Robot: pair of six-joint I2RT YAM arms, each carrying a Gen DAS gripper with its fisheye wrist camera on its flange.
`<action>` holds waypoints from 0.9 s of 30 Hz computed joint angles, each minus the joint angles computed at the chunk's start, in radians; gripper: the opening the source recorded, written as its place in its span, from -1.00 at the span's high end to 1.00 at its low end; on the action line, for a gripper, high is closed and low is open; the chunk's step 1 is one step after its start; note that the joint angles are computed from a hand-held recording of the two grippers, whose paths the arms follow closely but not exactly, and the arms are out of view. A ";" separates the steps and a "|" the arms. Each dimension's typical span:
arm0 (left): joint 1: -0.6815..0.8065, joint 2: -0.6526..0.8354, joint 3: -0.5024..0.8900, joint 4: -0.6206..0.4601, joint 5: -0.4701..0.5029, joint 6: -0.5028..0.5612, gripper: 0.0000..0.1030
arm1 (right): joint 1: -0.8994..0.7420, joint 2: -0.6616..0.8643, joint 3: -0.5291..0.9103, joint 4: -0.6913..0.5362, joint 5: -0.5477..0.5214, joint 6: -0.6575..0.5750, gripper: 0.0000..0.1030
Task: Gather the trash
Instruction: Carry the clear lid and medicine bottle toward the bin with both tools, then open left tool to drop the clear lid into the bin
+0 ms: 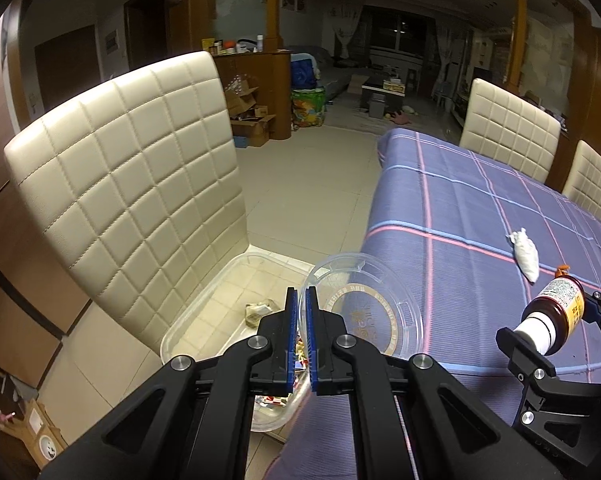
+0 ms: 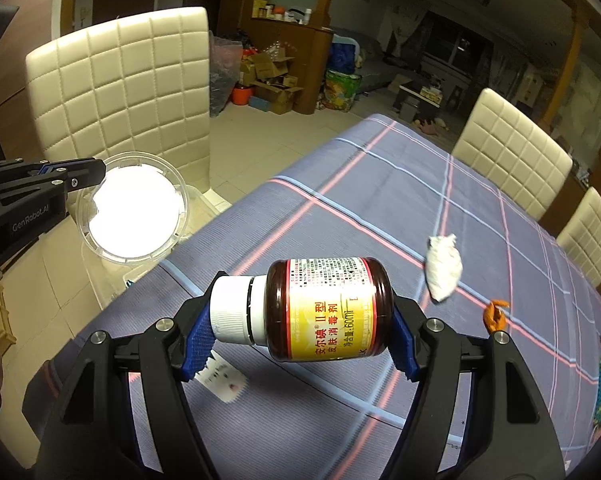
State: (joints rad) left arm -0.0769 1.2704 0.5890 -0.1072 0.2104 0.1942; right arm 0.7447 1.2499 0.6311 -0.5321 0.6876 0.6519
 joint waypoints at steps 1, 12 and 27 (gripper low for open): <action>0.008 0.007 0.002 0.003 0.004 0.001 0.91 | 0.002 0.020 0.014 0.006 0.000 -0.005 -0.37; 0.152 0.123 0.066 0.030 0.066 0.042 0.91 | 0.003 0.205 0.150 0.076 -0.018 -0.077 -0.37; 0.268 0.267 0.163 0.044 0.094 0.080 0.91 | 0.000 0.404 0.327 0.131 -0.057 -0.165 -0.37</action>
